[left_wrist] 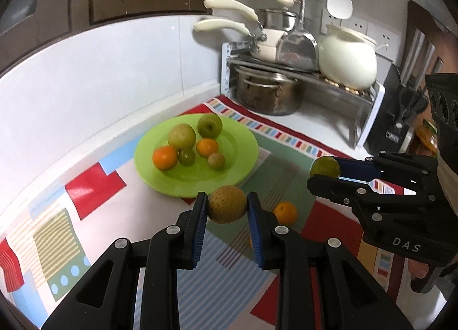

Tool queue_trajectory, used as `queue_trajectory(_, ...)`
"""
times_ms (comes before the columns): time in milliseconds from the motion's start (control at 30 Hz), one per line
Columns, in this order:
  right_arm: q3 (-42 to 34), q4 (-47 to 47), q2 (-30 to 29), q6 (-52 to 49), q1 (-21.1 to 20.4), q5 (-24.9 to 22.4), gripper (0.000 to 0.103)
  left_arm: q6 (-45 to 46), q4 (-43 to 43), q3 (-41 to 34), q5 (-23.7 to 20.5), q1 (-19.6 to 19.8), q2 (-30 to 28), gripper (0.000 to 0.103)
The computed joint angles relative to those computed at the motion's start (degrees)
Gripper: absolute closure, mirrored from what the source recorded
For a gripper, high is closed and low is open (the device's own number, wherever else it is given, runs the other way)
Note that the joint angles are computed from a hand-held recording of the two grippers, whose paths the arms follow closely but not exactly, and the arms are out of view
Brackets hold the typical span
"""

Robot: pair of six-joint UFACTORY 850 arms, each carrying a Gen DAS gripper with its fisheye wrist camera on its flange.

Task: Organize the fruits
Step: 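Carry the lime and yellow fruit over the plate and lower them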

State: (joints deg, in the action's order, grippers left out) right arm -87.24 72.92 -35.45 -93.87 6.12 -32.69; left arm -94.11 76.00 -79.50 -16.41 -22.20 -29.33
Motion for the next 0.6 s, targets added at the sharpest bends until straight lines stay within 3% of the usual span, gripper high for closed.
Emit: queue_trajectory(600,-20.1,-5.0,-12.8,3.0,1.3,-3.0,0.072,6.1,-8.6,-10.2,-2.1,3.0,-7.5,0.075)
